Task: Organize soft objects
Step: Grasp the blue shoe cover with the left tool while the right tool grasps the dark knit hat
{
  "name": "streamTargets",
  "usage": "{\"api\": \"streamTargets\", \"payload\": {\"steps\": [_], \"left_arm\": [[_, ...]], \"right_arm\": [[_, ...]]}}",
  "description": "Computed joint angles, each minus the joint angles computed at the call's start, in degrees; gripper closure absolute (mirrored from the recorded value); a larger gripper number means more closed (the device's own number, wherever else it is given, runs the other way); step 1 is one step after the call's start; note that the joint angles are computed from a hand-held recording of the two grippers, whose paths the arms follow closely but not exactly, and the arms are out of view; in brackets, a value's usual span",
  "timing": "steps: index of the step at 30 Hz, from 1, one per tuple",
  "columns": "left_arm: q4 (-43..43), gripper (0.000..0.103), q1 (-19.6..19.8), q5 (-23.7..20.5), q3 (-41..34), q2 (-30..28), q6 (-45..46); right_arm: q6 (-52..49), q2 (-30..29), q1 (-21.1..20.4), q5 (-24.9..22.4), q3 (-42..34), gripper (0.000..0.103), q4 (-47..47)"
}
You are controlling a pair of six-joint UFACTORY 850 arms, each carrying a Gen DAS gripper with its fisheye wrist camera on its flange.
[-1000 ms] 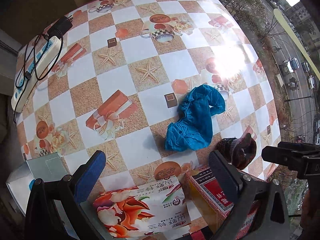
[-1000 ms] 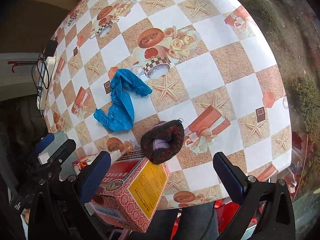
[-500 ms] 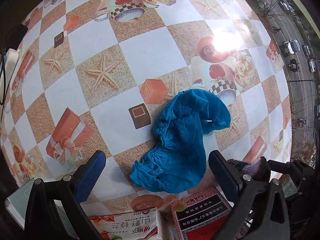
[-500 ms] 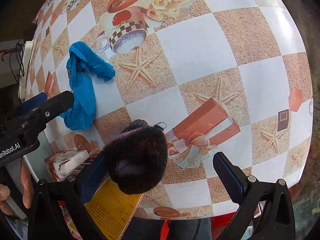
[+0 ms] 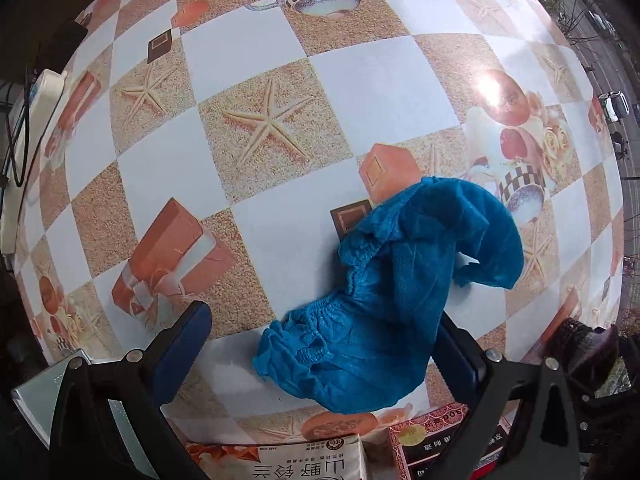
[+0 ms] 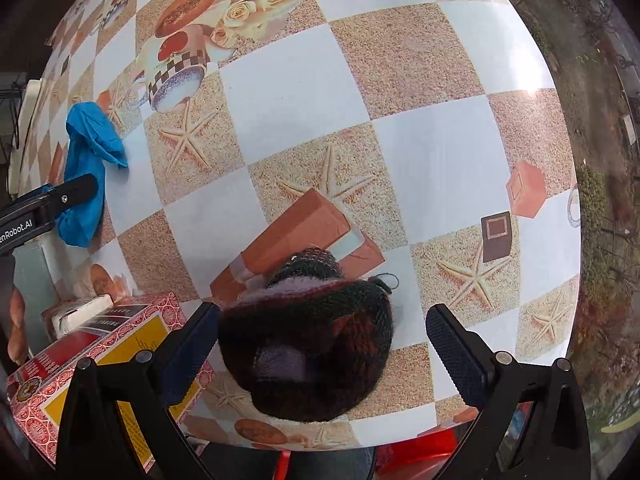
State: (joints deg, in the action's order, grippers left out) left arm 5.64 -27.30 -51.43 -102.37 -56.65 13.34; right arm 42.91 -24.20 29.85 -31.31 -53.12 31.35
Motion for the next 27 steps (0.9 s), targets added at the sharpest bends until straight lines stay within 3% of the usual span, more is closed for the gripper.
{"api": "streamTargets", "payload": {"steps": [11, 20, 22, 23, 25, 26, 27], "left_arm": [[-0.59, 0.0, 0.37, 1.99, 4.6, 2.03, 0.29], [0.04, 0.0, -0.66, -1.99, -1.63, -1.97, -1.65], [-0.01, 0.009, -0.85, -0.48, -0.08, -0.81, -0.65], [-0.12, 0.013, -1.04, 0.58, 0.96, 0.04, 0.19], [-0.29, 0.035, -1.4, 2.51, 2.67, 1.48, 1.94], [-0.27, 0.043, -1.56, 3.21, 3.16, 1.96, 2.7], [-0.09, 0.063, -1.71, 3.7, 3.39, 2.28, 3.06]], "right_arm": [[8.57, -3.14, 3.04, -1.48, -1.25, 0.0, -8.23], [8.5, -4.27, 2.41, -2.17, -3.25, 0.0, -8.73], [8.34, -4.0, 1.96, -2.08, -3.23, 0.002, -8.91], [10.45, -3.42, 2.02, -2.13, -3.06, 0.012, -10.82], [13.96, -2.12, 2.55, -2.03, -2.76, 0.035, -14.76], [14.12, -1.45, 2.69, -1.3, -2.44, 0.052, -15.75], [14.05, -0.97, 2.78, -0.8, -2.23, 0.055, -16.44]]}}
